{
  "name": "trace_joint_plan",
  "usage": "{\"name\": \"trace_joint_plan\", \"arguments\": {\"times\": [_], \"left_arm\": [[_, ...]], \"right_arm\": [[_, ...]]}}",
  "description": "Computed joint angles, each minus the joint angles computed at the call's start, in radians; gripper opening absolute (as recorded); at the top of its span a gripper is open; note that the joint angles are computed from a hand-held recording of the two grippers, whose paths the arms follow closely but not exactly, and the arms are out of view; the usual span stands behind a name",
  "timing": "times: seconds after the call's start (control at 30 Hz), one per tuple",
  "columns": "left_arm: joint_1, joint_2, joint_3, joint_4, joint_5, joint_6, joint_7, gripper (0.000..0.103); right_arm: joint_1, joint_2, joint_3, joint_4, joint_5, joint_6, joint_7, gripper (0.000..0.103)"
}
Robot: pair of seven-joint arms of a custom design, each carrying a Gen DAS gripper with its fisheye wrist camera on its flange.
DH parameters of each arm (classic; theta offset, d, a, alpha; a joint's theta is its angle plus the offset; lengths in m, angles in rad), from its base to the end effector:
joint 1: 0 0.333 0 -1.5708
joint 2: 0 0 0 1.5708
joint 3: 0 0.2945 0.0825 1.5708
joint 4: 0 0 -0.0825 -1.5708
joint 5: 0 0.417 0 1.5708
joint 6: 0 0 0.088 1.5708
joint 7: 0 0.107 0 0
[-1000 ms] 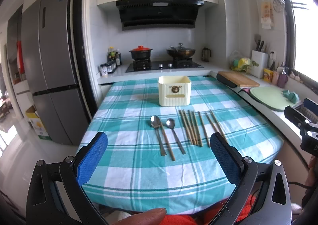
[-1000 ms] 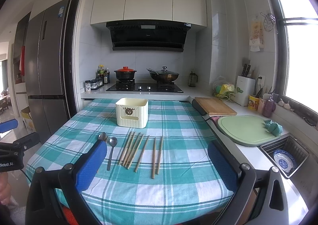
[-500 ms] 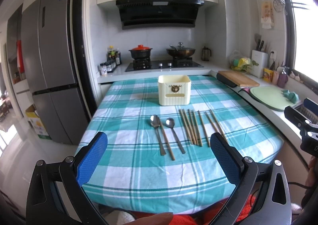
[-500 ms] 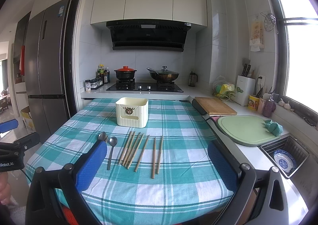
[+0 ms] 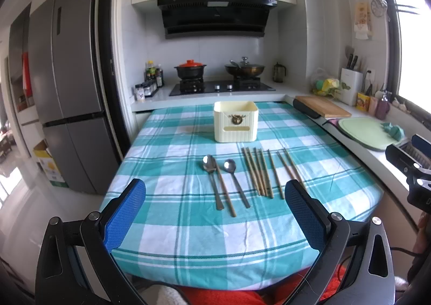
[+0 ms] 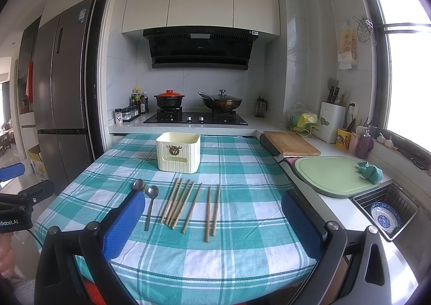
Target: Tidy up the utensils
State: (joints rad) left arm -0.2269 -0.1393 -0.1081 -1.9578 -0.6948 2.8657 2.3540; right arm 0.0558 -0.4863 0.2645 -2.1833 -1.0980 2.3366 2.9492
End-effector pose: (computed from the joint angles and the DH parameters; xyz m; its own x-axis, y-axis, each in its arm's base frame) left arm 0.5762 -0.1669 0.6241 -0.5125 -0.8580 -0.0331 -0.3645 0.2523 -0.8964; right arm 0.4720 0.1642 0.6290 -0.4913 -0.8698 0.0459 -0.3181 0.1301 -0.9391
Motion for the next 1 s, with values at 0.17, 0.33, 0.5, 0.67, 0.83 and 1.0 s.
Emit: {"name": "trace_joint_plan", "arguments": {"times": [0.17, 0.33, 0.5, 0.67, 0.83, 1.0], "left_arm": [[0.001, 0.001, 0.0, 0.002, 0.004, -0.001, -0.004, 0.103], [0.002, 0.002, -0.001, 0.004, 0.004, -0.002, -0.004, 0.103], [0.003, 0.002, -0.002, 0.004, 0.006, -0.004, -0.006, 0.103], [0.005, 0.004, -0.002, 0.009, 0.007, -0.008, -0.006, 0.103], [0.006, 0.003, -0.003, 0.007, 0.008, -0.007, -0.01, 0.103], [0.005, 0.003, -0.003, 0.004, 0.007, -0.006, -0.008, 0.103]], "right_arm": [[0.0, -0.005, -0.003, -0.005, 0.003, 0.003, -0.005, 0.103], [-0.001, -0.004, -0.002, -0.003, 0.009, -0.002, -0.005, 0.103], [-0.003, -0.001, 0.0, 0.0, 0.009, -0.001, -0.009, 0.103], [-0.002, -0.002, -0.001, -0.001, 0.007, -0.002, -0.006, 0.103], [-0.002, -0.004, -0.003, -0.004, 0.006, 0.0, -0.007, 0.103], [-0.002, -0.001, -0.003, -0.001, 0.009, -0.001, -0.011, 0.103]]}}
